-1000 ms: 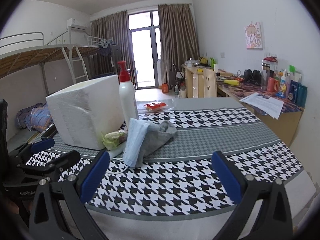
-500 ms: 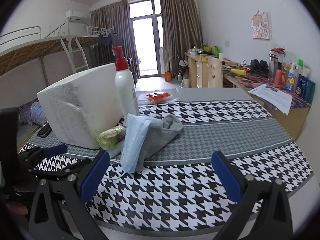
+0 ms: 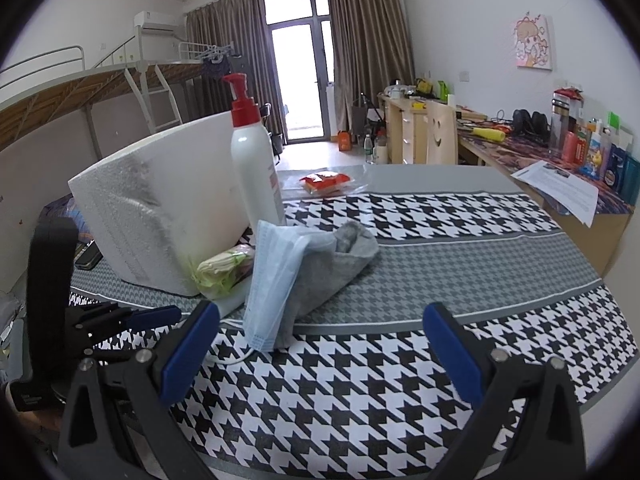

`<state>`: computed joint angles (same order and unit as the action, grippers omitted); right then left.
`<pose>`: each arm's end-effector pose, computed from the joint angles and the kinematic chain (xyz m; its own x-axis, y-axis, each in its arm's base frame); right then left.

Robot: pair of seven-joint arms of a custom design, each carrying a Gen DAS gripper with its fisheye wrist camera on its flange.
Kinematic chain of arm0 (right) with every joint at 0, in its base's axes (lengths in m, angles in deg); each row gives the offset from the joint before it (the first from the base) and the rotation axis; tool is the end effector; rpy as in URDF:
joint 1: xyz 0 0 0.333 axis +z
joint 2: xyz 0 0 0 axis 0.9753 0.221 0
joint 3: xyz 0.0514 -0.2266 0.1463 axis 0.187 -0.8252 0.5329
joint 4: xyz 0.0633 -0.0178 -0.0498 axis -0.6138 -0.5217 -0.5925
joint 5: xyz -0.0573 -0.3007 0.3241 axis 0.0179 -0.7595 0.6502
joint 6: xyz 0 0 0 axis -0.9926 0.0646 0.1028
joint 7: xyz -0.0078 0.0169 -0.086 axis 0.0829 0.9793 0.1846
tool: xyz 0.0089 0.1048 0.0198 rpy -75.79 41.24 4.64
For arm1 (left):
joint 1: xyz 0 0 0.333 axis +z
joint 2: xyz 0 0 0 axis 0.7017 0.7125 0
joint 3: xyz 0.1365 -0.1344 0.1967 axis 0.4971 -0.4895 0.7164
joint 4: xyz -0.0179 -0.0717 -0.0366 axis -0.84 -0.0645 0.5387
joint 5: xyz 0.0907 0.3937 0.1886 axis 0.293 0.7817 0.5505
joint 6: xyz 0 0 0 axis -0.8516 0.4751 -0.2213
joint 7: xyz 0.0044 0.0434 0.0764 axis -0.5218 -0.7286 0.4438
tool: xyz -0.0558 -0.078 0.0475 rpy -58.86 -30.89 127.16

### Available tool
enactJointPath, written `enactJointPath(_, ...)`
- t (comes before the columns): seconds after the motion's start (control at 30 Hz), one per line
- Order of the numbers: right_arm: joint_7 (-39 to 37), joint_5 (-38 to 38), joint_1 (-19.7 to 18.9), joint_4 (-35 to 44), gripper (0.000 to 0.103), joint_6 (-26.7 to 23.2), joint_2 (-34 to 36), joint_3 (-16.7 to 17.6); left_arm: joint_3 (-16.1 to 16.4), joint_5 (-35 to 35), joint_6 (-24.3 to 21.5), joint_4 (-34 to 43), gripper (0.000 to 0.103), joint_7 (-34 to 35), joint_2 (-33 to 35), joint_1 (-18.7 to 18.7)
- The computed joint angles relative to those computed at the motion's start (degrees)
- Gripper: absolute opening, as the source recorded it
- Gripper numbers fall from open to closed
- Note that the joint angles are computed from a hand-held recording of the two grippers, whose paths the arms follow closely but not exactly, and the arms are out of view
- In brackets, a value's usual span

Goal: Organize soft objects
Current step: 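Grasp the white strip with the left tool while the right tool grasps the blue mask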

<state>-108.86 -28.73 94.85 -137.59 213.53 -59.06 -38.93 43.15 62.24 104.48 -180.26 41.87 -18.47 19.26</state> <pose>0.5265 0.2801 0.3628 -0.0434 -0.9931 -0.1090 -0.5391 0.1151 -0.8343 0.6209 -0.3952 0.3391 -0.5029 -0.8632 0.0449 -0.6666 0.3542 -0.6559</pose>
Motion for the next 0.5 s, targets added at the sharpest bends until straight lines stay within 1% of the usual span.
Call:
enactJointPath(0.1, -0.34, 0.24, -0.15, 0.47, 0.103, 0.72, 0.62, -0.22, -0.13, -0.12, -1.14, 0.83, 0.031, 0.63, 0.5, 0.15)
enactJointPath(0.2, -1.99, 2.01, -0.13, 1.06, 0.103, 0.97, 1.45, -0.46, -0.58, -0.27, -2.0, 1.78, 0.025, 1.78, 1.07, 0.53)
enactJointPath(0.3, -3.55, 3.24, 0.01, 1.57, 0.103, 1.3, 2.09, -0.63, -1.09, -0.94, -2.03, 1.79, 0.021, 2.9, 1.1, 1.1)
enactJointPath(0.37, -5.74, 5.05, 0.3, 1.97, 0.103, 0.56, 2.54, -0.62, -1.27, -1.22, -1.42, 1.16, 0.018, 3.69, 0.66, 1.37)
enactJointPath(0.43, -7.44, 6.58, 0.6, 2.4, 0.103, 0.24, 3.0, -0.69, -1.52, -1.73, -0.83, 0.56, 0.017, 4.38, 0.29, 1.65)
enactJointPath(0.5, -8.71, 8.19, 0.69, 3.07, 0.103, 1.13, 3.73, -0.97, -2.56, -3.15, -0.46, -0.2, 0.017, 6.01, -0.15, 2.65)
